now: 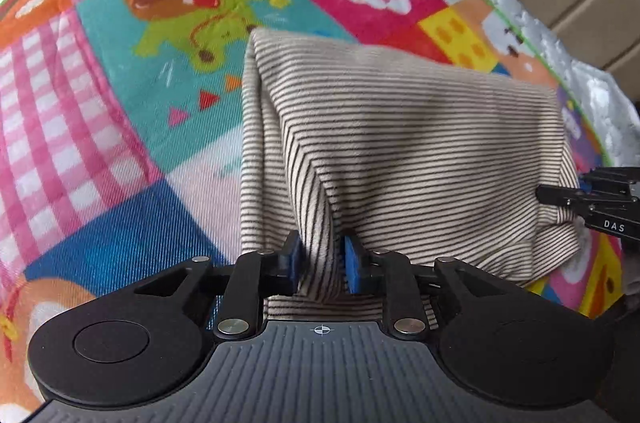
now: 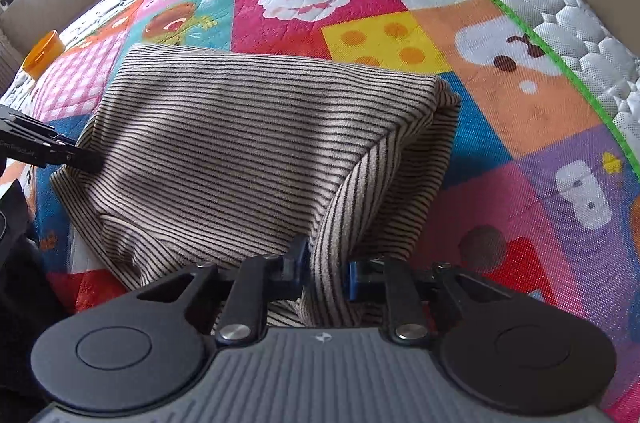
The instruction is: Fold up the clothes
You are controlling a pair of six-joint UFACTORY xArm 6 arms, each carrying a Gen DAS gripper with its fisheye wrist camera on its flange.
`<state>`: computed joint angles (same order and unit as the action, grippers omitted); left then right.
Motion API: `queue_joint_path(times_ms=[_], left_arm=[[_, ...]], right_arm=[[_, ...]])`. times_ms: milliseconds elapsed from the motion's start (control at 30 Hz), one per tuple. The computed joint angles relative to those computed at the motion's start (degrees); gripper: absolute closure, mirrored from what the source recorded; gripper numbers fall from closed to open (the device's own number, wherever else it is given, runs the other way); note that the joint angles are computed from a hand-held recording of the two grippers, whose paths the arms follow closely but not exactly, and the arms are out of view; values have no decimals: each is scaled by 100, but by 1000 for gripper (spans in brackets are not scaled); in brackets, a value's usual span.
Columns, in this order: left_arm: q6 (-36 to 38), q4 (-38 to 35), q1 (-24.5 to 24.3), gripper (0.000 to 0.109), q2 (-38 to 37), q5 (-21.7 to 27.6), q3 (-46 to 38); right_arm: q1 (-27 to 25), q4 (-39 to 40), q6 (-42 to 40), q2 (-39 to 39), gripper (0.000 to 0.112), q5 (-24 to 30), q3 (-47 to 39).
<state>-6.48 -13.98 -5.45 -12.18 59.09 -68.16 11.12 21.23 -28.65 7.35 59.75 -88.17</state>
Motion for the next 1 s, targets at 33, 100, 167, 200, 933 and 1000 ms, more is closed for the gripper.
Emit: queue_joint_path(times_ms=[33,100,167,200,933,1000], left_arm=[[43,79,-24,81,-12,33,-22],[86,237,-56,76,-21,141,-106],[-84,414,-39,71,-57,238,-225],[-176,436,-29,69,-115,198,-235],[-1007,-1022,-322,46,363,-793,11],[-1114,-889,-233,46,613,-954,-200]], right_arm=[[-25,38,9,10,93,48,-41],[-106,149,-12,-11,84,133,-119],[-179,370,55,-99,58,-139,-34],[-212,480,89,-139,39,-276,4],[210,-1884,749,711,9,-1405,-524],[258,-1775,444,375,9,-1453,-79]])
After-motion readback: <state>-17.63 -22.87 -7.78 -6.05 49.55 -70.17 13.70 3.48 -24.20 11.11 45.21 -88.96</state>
